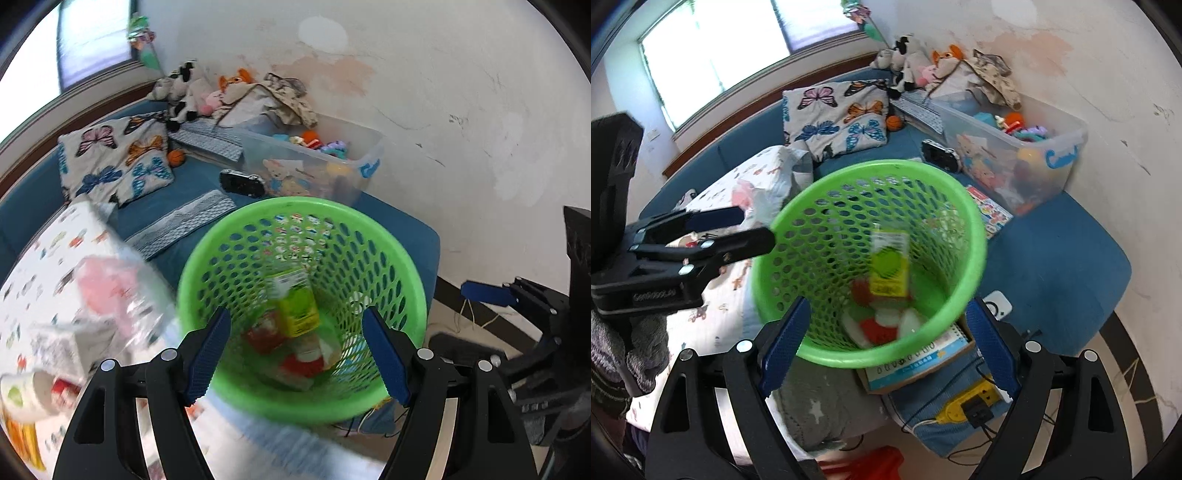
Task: Collect trash
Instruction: 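Move both tools back over the table, then grasp the pink plastic bag with the right tool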
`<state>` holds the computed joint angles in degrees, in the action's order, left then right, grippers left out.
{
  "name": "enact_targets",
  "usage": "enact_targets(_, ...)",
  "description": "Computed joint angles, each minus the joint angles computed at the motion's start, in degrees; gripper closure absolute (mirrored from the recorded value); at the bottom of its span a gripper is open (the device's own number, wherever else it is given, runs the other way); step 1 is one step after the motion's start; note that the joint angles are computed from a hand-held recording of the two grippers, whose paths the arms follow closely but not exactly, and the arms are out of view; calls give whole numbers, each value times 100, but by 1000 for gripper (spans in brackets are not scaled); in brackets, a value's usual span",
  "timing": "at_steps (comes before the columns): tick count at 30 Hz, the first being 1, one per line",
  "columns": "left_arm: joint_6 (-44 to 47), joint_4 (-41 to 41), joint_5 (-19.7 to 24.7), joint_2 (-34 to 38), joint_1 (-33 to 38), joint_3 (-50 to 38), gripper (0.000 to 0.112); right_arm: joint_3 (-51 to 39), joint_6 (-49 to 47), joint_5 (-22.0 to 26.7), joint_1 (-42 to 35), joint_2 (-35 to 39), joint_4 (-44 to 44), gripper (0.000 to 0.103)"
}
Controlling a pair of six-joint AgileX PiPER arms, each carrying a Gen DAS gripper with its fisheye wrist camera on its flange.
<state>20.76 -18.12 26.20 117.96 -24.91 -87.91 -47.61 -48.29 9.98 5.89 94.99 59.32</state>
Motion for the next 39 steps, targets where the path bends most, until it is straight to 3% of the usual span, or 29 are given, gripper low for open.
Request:
enact_targets(12, 584, -750, -991, -1437, 959, 2223, 41, -955, 1402, 283, 738, 471, -1599, 17)
enact_targets(21, 1426, -1812, -1108, -1963, 1962, 3061, 41, -2376, 1924, 1024, 1078, 1284, -2328, 17)
enact_targets(27, 1711, -2105, -1131, -2125, 2443, 3364, 41, -3545, 2475, 1633, 1201, 1982, -2897, 18)
enact_targets(39, 2082, -2510, -1061, -2151, 2969, 3551, 41, -6688, 3463, 3056, 1349, 3766, -3785, 25)
